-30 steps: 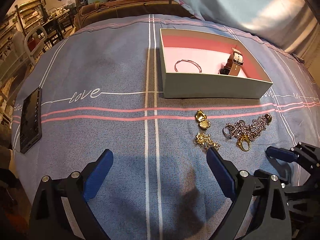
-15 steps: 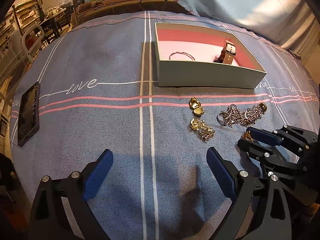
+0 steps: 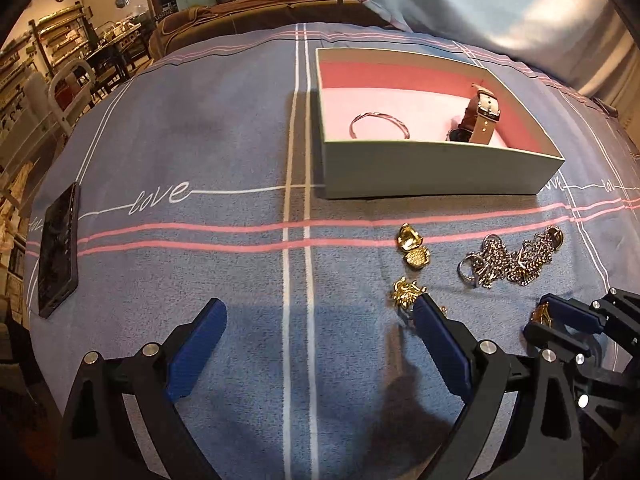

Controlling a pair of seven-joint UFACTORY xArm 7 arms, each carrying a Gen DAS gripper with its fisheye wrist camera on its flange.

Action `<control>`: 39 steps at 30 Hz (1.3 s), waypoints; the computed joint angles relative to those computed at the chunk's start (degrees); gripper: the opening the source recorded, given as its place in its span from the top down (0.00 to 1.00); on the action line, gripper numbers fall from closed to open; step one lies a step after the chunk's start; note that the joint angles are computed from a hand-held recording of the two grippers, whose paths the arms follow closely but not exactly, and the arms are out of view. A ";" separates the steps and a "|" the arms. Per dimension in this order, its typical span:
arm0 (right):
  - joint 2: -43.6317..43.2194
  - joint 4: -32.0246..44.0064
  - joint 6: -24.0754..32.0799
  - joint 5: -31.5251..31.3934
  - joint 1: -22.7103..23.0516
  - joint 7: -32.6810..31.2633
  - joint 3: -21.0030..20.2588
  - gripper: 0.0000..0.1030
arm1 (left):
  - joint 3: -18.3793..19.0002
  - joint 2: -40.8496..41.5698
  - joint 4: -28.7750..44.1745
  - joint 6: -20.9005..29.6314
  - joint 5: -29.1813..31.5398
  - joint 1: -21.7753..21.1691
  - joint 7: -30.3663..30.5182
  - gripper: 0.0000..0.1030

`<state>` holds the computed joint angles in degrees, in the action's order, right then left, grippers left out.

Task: Organize jewelry
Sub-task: 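Grasp the gold ring with the right tool, then hold the gold ring in the right tool while the left tool grasps a gold star brooch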

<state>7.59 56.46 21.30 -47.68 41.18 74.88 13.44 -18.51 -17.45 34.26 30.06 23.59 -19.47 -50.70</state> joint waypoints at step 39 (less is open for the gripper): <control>1.14 1.52 1.14 1.54 0.86 -2.84 -0.44 0.76 | -0.05 -2.12 -1.58 2.92 4.98 1.65 -6.13 0.11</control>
<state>8.73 57.97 22.44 -46.13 42.04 72.05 12.99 -18.56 -19.56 32.69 32.98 28.58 -17.82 -56.84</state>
